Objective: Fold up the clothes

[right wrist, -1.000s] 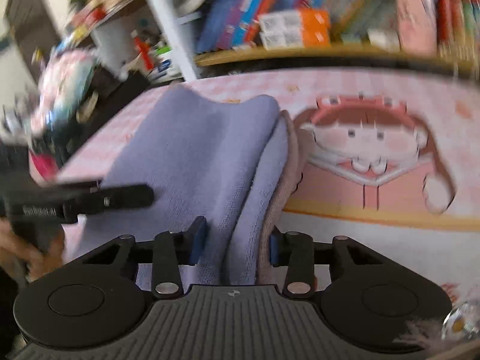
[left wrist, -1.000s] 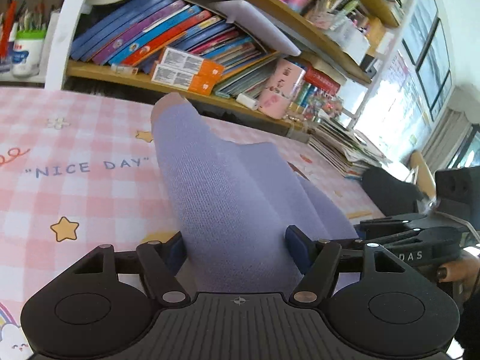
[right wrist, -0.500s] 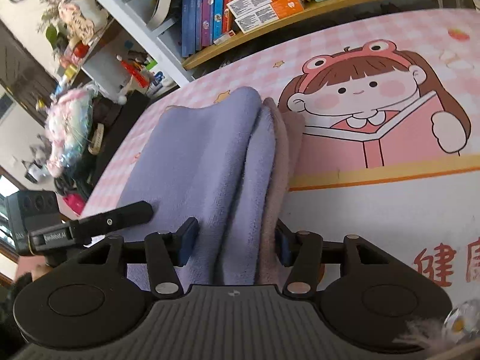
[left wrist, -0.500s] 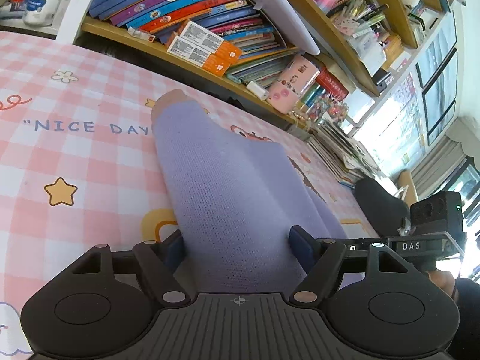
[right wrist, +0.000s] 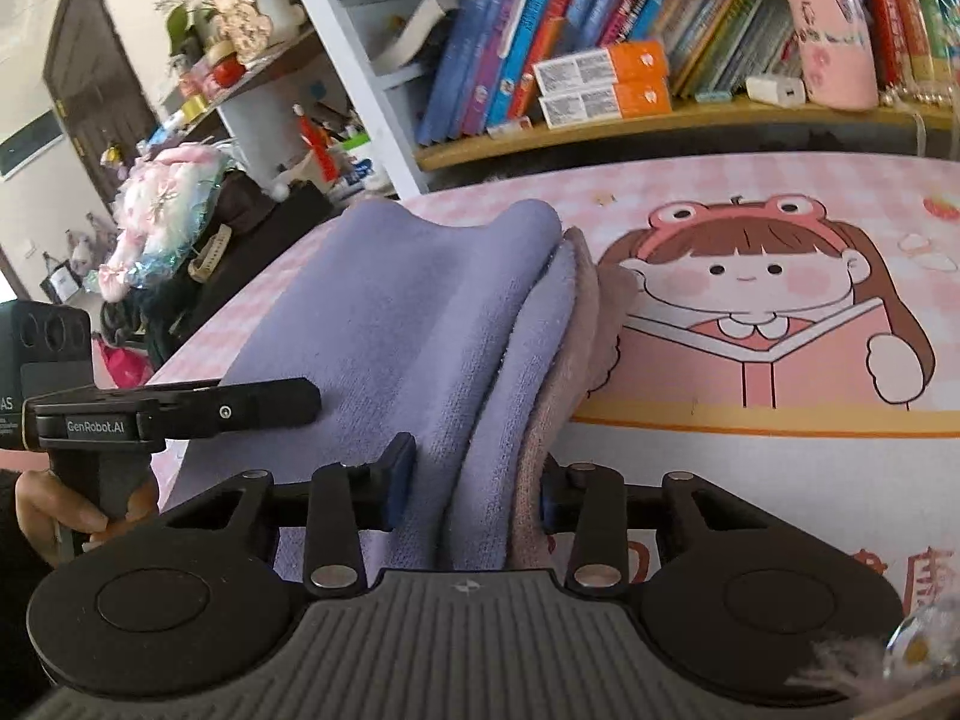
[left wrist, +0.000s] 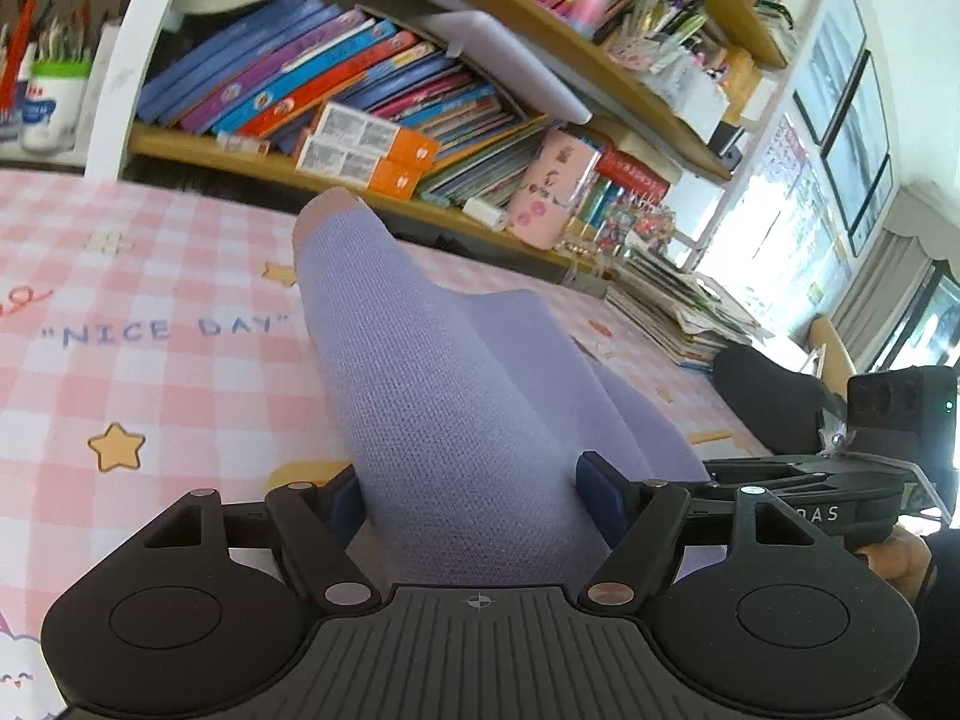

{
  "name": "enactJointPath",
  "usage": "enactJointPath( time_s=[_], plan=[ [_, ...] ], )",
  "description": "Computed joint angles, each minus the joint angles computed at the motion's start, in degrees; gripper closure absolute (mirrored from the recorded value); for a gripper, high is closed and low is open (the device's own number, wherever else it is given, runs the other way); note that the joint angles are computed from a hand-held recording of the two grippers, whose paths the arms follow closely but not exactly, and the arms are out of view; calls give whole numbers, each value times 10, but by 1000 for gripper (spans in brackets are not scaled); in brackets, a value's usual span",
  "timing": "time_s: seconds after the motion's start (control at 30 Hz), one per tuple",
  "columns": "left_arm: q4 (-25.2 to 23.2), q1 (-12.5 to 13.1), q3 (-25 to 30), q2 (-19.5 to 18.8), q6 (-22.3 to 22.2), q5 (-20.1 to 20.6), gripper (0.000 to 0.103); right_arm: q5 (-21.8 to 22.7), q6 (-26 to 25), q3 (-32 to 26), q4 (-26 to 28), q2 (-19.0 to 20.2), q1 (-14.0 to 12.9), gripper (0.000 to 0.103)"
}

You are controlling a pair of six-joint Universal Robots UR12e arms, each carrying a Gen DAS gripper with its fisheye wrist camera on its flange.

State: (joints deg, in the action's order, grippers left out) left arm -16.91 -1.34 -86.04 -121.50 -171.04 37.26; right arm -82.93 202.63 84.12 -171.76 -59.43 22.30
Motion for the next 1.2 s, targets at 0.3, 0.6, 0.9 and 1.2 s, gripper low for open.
enactJointPath(
  time_s=[0.3,0.6,0.9,1.2],
  plan=[
    [12,-7,51,-25,-33,8,30,34,-23,-27,-37,19,-18,70],
    [-17,-21,180,-98,-77,25,30,58,-32,-126,9,71,-47,70],
    [-86,-43,341,-193,-133,73,35,50,-26,-239,67,144,-67,70],
    [-58,-40,406,-249,-252,66,36,94,56,-288,40,190,-88,68]
  ],
)
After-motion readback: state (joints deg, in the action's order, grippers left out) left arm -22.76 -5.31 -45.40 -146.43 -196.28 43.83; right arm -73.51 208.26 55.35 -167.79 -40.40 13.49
